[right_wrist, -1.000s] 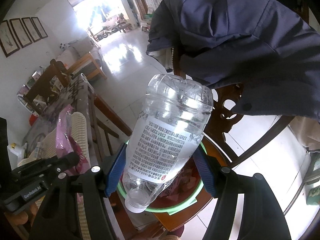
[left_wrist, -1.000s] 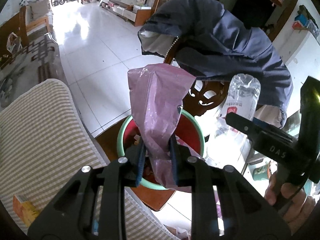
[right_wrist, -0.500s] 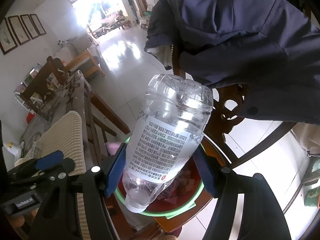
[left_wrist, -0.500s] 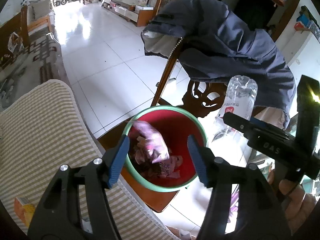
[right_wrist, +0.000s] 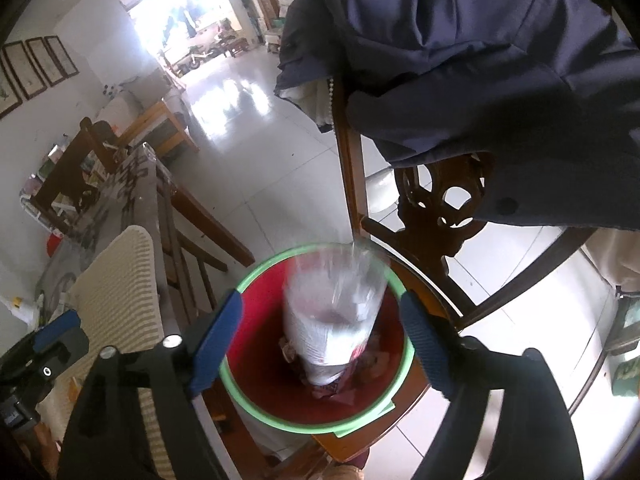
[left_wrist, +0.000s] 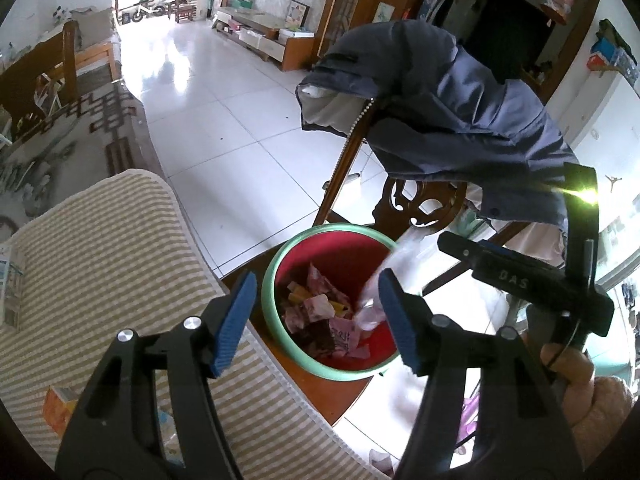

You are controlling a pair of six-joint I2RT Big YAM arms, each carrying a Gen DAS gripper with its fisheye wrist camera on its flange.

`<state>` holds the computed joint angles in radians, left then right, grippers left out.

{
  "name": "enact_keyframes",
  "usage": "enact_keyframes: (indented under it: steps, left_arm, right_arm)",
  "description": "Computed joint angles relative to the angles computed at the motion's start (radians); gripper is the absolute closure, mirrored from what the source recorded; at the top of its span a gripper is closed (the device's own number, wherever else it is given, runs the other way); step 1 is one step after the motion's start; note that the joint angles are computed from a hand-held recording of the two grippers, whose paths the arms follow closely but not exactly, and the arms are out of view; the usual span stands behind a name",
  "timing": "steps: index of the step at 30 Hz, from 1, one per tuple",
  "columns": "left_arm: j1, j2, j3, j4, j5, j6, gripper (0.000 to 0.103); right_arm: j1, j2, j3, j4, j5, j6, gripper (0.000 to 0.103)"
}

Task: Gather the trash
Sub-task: 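Move both open grippers back over the table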

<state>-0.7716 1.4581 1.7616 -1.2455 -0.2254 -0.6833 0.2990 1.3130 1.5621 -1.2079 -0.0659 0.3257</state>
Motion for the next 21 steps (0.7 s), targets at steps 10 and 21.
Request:
enact_keyframes:
  steps: [10, 21]
  left_arm:
    - [0.001, -0.094, -0.089, 0.018, -0.013, -0.019, 0.043]
    - [0.099, -0.369, -0.312, -0.053, -0.093, -0.102, 0.043]
  right_arm:
    - [0.069, -0.030, -0.010, -0.001, 0.022, 0.049, 0.022]
    - [0.276, -0.025, -0.001, -0.016, 0.106, 0.130, 0.022]
